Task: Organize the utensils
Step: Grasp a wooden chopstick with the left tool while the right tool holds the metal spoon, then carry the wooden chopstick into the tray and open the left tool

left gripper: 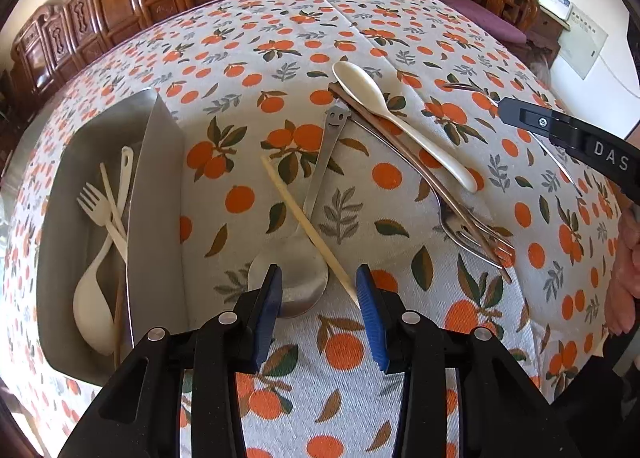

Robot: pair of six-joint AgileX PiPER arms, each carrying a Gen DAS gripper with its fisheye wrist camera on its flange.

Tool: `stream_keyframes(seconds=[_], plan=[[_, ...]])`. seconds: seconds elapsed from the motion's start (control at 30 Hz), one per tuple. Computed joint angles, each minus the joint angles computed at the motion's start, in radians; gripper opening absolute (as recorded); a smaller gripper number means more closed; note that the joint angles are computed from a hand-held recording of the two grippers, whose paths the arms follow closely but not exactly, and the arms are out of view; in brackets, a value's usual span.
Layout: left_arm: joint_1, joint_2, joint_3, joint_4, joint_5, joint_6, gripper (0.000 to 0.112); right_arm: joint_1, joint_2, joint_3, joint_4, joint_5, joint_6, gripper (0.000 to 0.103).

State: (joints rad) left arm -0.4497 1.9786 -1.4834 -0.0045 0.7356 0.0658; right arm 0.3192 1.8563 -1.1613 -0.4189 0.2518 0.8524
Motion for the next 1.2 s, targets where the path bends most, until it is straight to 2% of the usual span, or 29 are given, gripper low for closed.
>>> stream_keyframes(seconds=[0.17, 0.27, 0.6, 0.63, 0.7, 0.77, 0.93, 1.07, 1.2], plan=[[0.019, -0.019, 0.025, -0.065, -0.005, 0.054, 0.014, 0.009, 0.005, -0.009, -0.005, 0.008, -0.002, 0.005], [0.02, -0.02, 0.027, -0.056, -0.012, 0.055, 0.004, 0.01, 0.007, -0.012, 0.002, 0.01, -0.011, 0.005], [0.032, -0.008, -0.014, -0.115, 0.009, 0.073, 0.005, 0.01, 0.006, -0.01, 0.01, 0.003, -0.019, 0.005], [0.028, -0.004, -0.022, -0.112, 0.015, 0.068, 0.006, 0.01, 0.006, -0.011, 0.015, 0.004, -0.025, 0.005], [0.007, 0.019, -0.052, -0.059, 0.032, 0.023, 0.017, 0.012, 0.007, -0.013, 0.018, 0.004, -0.029, 0.005], [0.0, 0.038, -0.069, -0.04, 0.042, 0.004, 0.02, 0.013, 0.009, -0.017, 0.026, 0.007, -0.038, 0.005], [-0.006, 0.07, -0.096, -0.021, 0.052, -0.019, 0.02, 0.014, 0.01, -0.019, 0.029, 0.008, -0.041, 0.005], [-0.002, 0.072, -0.1, -0.041, 0.052, -0.012, 0.004, 0.016, 0.011, -0.02, 0.026, 0.007, -0.039, 0.005], [-0.004, 0.059, -0.088, -0.056, 0.04, -0.003, 0.004, 0.021, 0.012, -0.024, 0.024, 0.01, -0.038, 0.005]])
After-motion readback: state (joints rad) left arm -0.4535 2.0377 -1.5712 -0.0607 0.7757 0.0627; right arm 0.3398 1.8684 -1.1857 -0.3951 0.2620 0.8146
